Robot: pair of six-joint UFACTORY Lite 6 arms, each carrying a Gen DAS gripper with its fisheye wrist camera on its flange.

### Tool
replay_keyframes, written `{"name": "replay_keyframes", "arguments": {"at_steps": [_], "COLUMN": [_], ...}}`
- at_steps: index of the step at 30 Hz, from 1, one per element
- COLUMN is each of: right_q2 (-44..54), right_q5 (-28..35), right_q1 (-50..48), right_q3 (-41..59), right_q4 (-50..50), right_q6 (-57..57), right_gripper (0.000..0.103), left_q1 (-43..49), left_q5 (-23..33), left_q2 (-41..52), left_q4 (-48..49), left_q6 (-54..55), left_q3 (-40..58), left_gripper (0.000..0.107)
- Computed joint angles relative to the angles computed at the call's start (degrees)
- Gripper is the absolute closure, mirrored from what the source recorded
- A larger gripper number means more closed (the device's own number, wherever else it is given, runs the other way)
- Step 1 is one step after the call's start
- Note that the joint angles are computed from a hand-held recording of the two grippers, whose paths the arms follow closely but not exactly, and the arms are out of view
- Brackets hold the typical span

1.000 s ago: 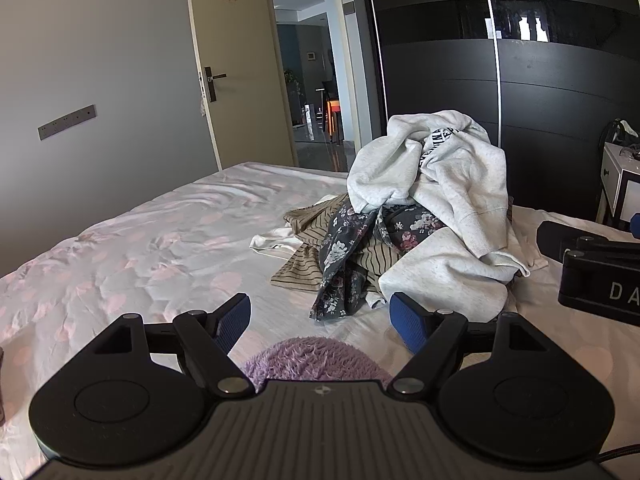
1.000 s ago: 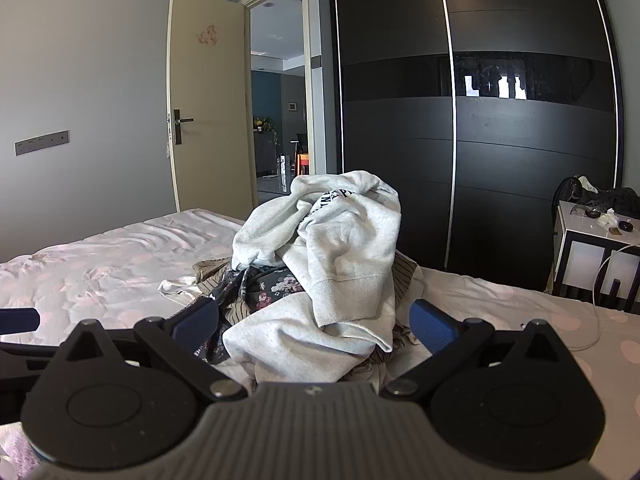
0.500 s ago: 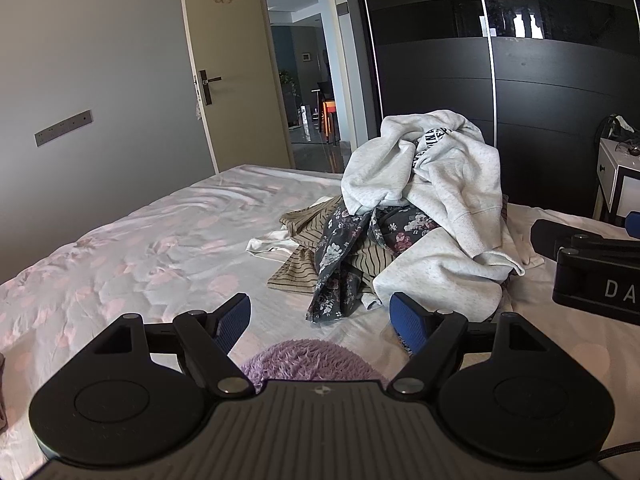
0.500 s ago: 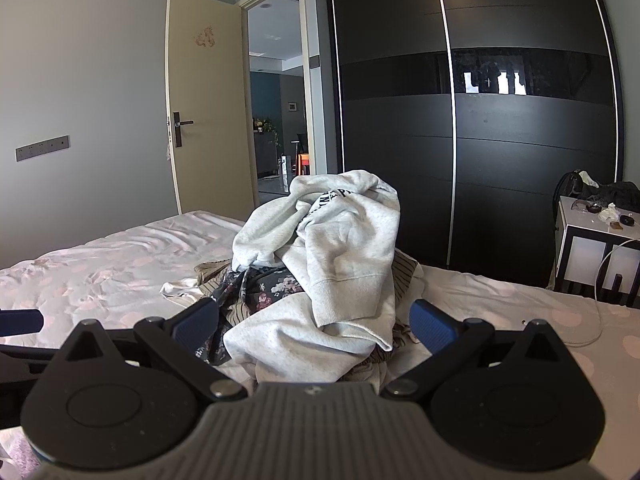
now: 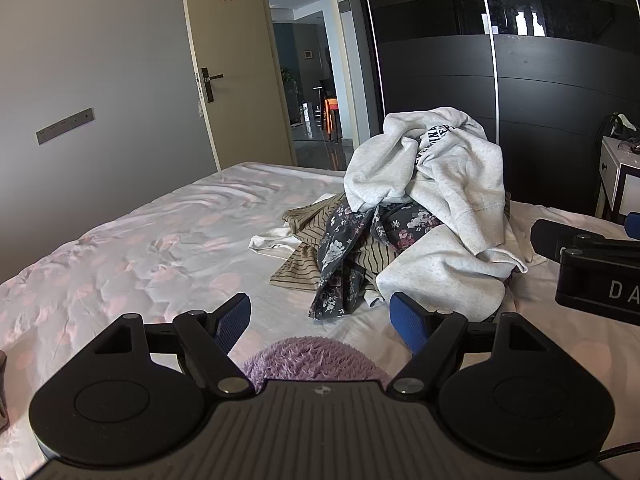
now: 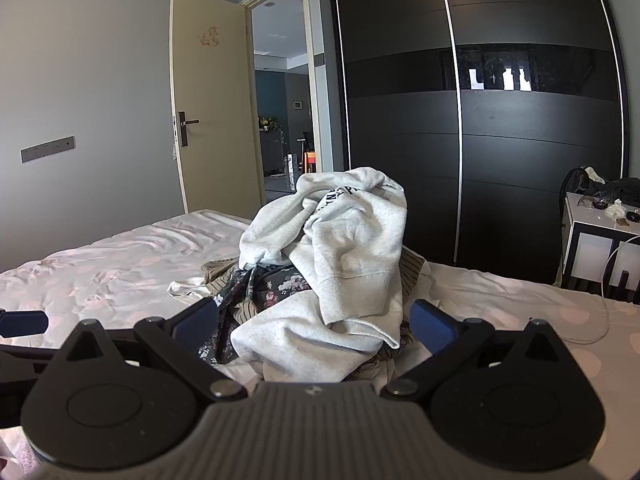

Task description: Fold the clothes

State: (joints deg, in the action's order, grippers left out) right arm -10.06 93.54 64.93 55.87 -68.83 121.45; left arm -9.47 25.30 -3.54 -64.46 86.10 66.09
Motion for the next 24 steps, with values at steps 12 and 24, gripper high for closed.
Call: {"name": "replay_keyframes", "arguments": {"at_steps": [12,24], "right_q2": [-2.49,-9.22], "right_q5": [-3.78,-15.62], "right_q1": [-1.16,-12.86], "right_q3": [-3.00,-7.76], "right_q4": [-1.87,-5.85], "right_q6": [-0.35,-7.37], "right_gripper": [0.001,0.001], "left_q1": [-1.04,-5.43], "left_q5": [-1.08,-1.29], "left_q2": [1.44,11.14], "left_q4": [1.99,14.43], "left_q6": [-1.09,-11.03], "left_q3": [0.73,11.23], "left_gripper": [0.031,0.031]}}
